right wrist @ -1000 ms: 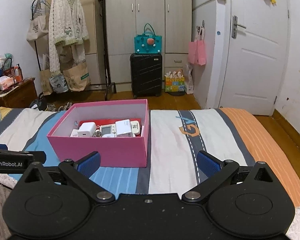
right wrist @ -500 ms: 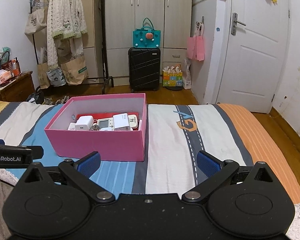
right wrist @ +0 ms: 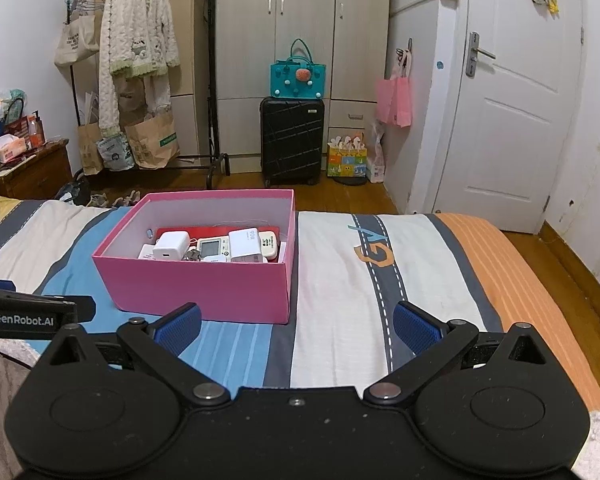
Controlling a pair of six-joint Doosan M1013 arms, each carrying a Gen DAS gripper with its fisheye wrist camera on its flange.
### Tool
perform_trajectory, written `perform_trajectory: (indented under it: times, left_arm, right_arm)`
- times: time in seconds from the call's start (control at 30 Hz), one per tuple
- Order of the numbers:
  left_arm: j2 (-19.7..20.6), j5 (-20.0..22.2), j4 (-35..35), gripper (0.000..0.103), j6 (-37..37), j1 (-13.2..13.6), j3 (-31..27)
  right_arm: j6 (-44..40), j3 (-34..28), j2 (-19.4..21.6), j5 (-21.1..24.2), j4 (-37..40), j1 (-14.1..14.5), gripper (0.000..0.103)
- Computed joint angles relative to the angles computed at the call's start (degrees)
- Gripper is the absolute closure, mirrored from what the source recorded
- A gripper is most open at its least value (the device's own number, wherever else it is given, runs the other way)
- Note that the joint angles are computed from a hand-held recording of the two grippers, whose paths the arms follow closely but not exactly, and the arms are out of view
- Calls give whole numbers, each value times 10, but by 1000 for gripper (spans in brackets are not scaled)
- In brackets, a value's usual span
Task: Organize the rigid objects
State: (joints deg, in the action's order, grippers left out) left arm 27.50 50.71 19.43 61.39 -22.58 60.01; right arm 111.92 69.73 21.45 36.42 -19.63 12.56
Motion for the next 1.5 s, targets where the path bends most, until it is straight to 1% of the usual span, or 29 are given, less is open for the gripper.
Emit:
perform_trajectory:
  times: [0.17,0.47,0.97,1.5]
  left_arm:
    - [0,0,3,0,0,0,1]
    - [-4,-2,-3,0,16,2,8]
    - [3,22,0,0,37,-1,-7]
    - [-6,0,14,0,17,-2,4]
  right_arm:
    - [-1,5,-3,-9,3,-1,0]
    - [9,9,-5,-12,-19,1,0]
    - [21,11,-5,-13,-36,2,0]
    - [18,8,-4,-8,-43,1,0]
